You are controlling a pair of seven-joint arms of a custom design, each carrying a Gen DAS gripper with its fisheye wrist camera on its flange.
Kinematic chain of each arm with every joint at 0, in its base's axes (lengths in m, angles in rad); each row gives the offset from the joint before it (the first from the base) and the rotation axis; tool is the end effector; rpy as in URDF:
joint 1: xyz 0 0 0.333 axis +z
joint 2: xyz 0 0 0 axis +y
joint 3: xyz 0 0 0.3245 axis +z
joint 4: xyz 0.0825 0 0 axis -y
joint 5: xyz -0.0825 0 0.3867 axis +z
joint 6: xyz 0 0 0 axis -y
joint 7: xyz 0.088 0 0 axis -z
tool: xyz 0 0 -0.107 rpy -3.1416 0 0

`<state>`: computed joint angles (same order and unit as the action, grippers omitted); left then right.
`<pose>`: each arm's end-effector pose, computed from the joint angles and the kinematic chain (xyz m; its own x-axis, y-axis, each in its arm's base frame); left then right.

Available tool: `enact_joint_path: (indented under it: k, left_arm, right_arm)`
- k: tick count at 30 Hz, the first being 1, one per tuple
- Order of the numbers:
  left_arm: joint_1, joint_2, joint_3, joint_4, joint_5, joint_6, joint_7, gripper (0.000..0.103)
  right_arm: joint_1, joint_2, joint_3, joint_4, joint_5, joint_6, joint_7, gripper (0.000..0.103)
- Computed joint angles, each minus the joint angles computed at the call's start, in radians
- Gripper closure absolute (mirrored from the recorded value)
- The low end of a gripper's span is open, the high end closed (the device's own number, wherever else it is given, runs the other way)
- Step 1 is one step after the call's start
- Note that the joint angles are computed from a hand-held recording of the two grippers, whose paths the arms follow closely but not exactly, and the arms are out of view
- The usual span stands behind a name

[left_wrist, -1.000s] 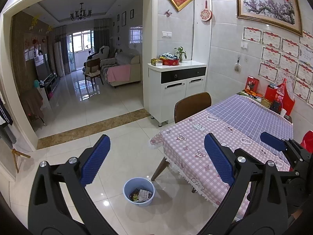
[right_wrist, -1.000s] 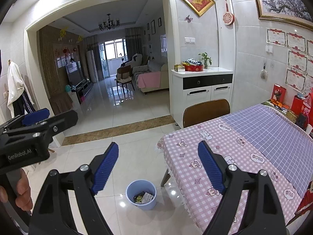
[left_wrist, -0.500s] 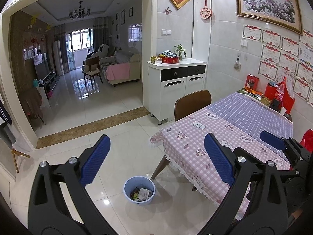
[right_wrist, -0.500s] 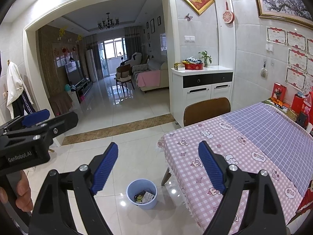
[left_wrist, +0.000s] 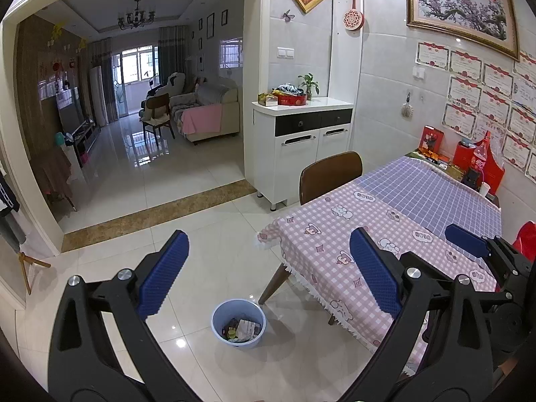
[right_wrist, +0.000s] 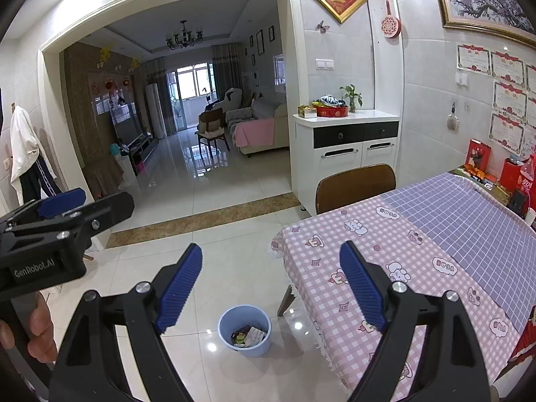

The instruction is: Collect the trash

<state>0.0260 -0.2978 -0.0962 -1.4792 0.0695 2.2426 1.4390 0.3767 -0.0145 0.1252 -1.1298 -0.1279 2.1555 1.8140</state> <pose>0.4452 -0.0438 0.9145 0.0245 -0.9994 0.0227 -0.4850 -0.0317 -0.8739 0.4627 0.2492 0.9249 0.3163 -0.9440 -0.0938 -0.5018 -0.0826 -0.8610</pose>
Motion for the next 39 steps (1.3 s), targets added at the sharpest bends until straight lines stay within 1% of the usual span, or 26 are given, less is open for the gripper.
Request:
enact_joint_path:
  k: [5,10,14,23,33,38,39]
  left_arm:
    - [-0.001,0.001,0.003,0.002,-0.004,-0.002,0.002,0.008]
    - [-0.001,-0.004,0.003,-0.005,-0.006,0.000,0.002,0.008]
    - [-0.002,-0.003,0.006,-0.004,-0.012,-0.002,0.009,0.008]
    - [-0.002,-0.001,0.011,-0.002,-0.025,-0.005,0.019,0.008]
    - [-0.001,0.001,0.017,-0.002,-0.038,-0.009,0.030,0.008]
    - [0.001,-0.002,0.027,-0.010,-0.054,-0.006,0.046,0.008]
    - [0.002,-0.006,0.027,-0.016,-0.055,-0.004,0.047,0.008]
  right_arm:
    - [0.003,-0.008,0.003,-0.021,-0.012,0.010,0.015,0.020]
    - [0.003,-0.003,0.003,-0.013,-0.007,0.004,0.015,0.020]
    - [0.006,-0.013,0.006,-0.040,-0.018,0.015,0.034,0.020]
    - [0.006,-0.010,0.006,-0.035,-0.019,0.012,0.033,0.020]
    - [0.017,0.009,0.009,-0.009,-0.038,-0.006,0.055,0.020]
    - [0.028,0.032,0.009,0.025,-0.052,-0.024,0.072,0.020]
    - [0.032,0.047,0.010,0.051,-0.057,-0.037,0.075,0.020]
